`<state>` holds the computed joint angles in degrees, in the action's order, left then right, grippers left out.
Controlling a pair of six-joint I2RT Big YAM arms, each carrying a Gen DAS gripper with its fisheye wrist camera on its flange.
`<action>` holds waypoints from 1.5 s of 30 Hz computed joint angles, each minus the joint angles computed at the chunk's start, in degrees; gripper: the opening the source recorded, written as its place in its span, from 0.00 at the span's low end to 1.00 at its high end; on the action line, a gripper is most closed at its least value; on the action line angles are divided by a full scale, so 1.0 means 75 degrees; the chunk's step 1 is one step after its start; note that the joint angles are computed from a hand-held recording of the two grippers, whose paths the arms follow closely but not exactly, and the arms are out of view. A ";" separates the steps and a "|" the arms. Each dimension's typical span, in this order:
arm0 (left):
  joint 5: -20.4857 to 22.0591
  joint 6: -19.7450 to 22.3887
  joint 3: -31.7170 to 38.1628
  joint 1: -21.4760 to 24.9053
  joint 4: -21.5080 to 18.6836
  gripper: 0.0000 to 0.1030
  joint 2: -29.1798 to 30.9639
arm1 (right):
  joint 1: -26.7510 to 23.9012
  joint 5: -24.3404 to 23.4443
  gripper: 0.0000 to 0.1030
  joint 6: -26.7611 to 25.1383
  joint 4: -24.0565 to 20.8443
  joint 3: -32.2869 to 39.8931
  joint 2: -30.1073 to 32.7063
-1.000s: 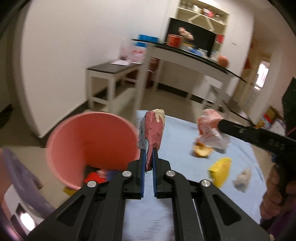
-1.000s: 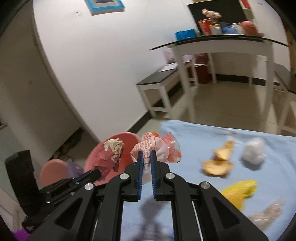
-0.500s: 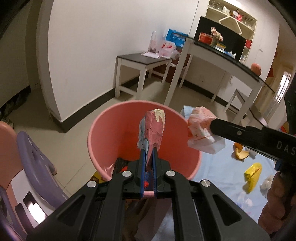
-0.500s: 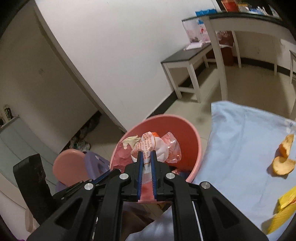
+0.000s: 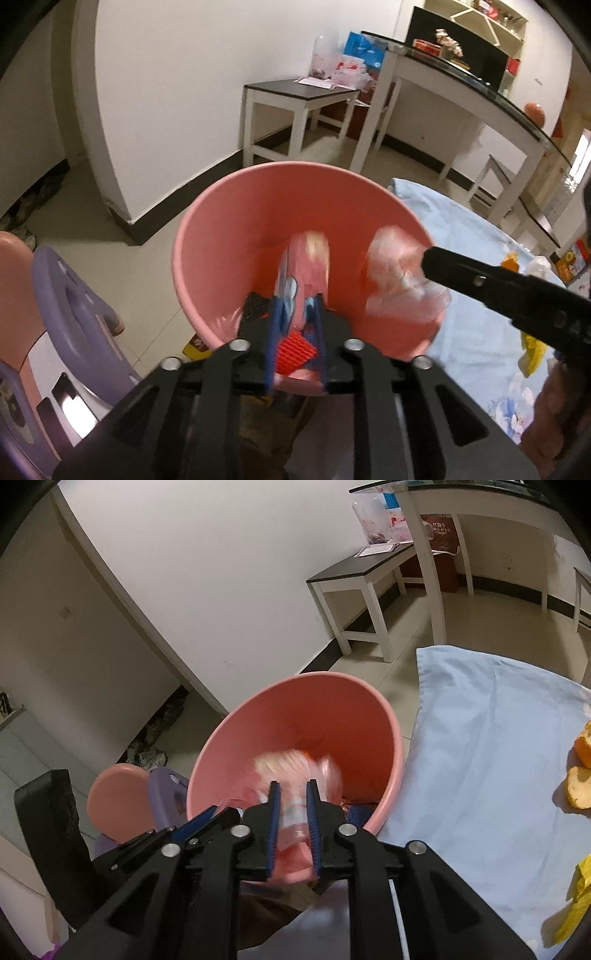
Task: Collect trash
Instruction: 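Carry the pink wrapper toward the bucket while the right grasps the white plastic bag, then open both grippers over the pink bucket to drop the wrapper and bag, then move both grippers back over the table toward the orange peel and white bag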
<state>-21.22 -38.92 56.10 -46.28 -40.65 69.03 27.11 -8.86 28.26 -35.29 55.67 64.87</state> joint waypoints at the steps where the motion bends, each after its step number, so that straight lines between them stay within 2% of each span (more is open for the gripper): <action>1: 0.0022 -0.0013 -0.0022 0.0022 0.0030 0.22 -0.0024 | -0.0021 -0.0015 0.17 -0.0058 -0.0022 0.0008 -0.0014; 3: 0.0019 -0.0099 -0.0026 0.0036 0.0052 0.26 -0.0079 | -0.0062 0.0026 0.21 -0.0184 -0.0077 0.0013 -0.0066; 15: -0.0398 -0.0307 0.0198 -0.0371 -0.0027 0.26 -0.0239 | -0.0193 0.0317 0.30 -0.0272 -0.0396 -0.0236 -0.0765; 18: -0.0522 -0.0256 0.0255 -0.0495 -0.0081 0.26 -0.0265 | -0.0189 0.0488 0.36 -0.0296 -0.0581 -0.0261 -0.0946; 28: -0.0695 -0.0235 0.0490 -0.0893 -0.0378 0.26 -0.0314 | -0.0291 0.0705 0.38 -0.0298 -0.0847 -0.0475 -0.1658; 37: -0.0323 -0.0446 0.0711 -0.1267 -0.0280 0.28 -0.0151 | -0.0441 0.1365 0.38 -0.0516 -0.1426 -0.0798 -0.2718; 40: -0.0224 -0.0466 0.0764 -0.1417 -0.0132 0.28 -0.0089 | -0.0551 0.1630 0.44 -0.0628 -0.1692 -0.0920 -0.3160; 45: -0.0105 -0.0278 0.0867 -0.1702 -0.0003 0.28 0.0022 | -0.1005 0.1653 0.44 -0.0691 -0.2071 -0.1169 -0.3885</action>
<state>-22.00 -41.00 62.61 -59.05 -40.67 69.20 19.57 3.54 23.08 -50.82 46.90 35.73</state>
